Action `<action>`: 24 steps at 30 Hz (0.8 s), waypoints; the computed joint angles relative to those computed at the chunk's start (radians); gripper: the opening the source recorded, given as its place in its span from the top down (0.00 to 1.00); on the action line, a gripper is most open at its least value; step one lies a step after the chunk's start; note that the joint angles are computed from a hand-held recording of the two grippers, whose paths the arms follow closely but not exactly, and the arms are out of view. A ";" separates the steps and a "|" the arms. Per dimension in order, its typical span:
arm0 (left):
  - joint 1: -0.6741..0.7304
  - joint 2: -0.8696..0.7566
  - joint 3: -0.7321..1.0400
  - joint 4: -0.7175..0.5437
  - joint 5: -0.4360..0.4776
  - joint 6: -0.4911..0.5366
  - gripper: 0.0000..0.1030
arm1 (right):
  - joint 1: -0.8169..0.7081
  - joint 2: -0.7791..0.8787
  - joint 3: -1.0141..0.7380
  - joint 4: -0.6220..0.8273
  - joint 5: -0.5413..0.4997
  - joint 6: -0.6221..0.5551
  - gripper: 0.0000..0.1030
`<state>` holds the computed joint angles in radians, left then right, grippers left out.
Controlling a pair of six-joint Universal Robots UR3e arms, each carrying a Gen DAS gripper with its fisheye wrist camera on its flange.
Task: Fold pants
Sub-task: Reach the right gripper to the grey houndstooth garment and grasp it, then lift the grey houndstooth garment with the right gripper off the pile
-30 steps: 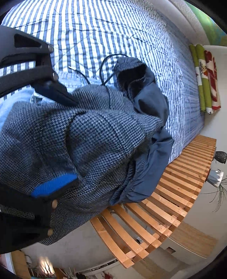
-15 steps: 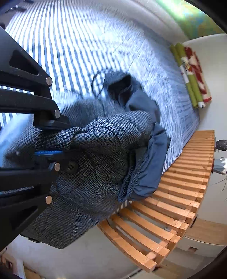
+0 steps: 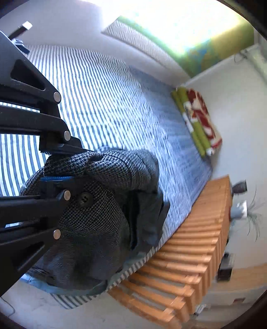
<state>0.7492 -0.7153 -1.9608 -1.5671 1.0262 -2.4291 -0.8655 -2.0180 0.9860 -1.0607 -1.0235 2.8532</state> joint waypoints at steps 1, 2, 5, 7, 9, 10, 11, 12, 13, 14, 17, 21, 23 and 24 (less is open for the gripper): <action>0.051 0.015 0.011 -0.050 -0.023 0.043 0.00 | 0.050 0.015 -0.018 -0.027 -0.015 0.036 0.87; 0.093 0.026 0.022 -0.091 -0.041 0.080 0.00 | 0.114 0.029 -0.030 -0.061 -0.034 0.084 0.87; 0.252 0.063 0.069 -0.262 -0.104 0.229 0.00 | 0.353 0.113 -0.085 -0.188 -0.117 0.241 0.87; 0.367 0.077 0.112 -0.390 -0.140 0.344 0.00 | 0.525 0.200 -0.165 -0.245 -0.181 0.344 0.87; 0.463 0.077 0.153 -0.492 -0.165 0.438 0.00 | 0.693 0.299 -0.274 -0.279 -0.246 0.423 0.87; 0.502 0.073 0.169 -0.526 -0.173 0.470 0.00 | 0.760 0.340 -0.316 -0.292 -0.274 0.452 0.87; 0.551 0.064 0.192 -0.575 -0.184 0.516 0.00 | 0.823 0.379 -0.354 -0.304 -0.293 0.482 0.87; 0.595 0.055 0.215 -0.622 -0.192 0.559 0.00 | 0.876 0.423 -0.392 -0.312 -0.302 0.505 0.87; 0.648 0.045 0.242 -0.679 -0.202 0.613 0.00 | 0.913 0.460 -0.430 -0.309 -0.297 0.518 0.87; 0.695 0.032 0.267 -0.722 -0.210 0.658 0.00 | 0.963 0.506 -0.464 -0.318 -0.298 0.534 0.87; 0.798 -0.004 0.315 -0.790 -0.225 0.745 0.00 | 1.057 0.598 -0.497 -0.346 -0.268 0.564 0.87; 0.818 -0.046 0.308 -0.723 -0.229 0.724 0.00 | 1.212 0.804 -0.649 -0.268 -0.316 0.514 0.60; 0.807 -0.064 0.290 -0.674 -0.220 0.703 0.00 | 1.237 0.782 -0.515 -0.338 -0.346 0.529 0.51; 0.799 -0.068 0.279 -0.656 -0.215 0.696 0.00 | 1.242 0.749 -0.416 -0.385 -0.369 0.534 0.51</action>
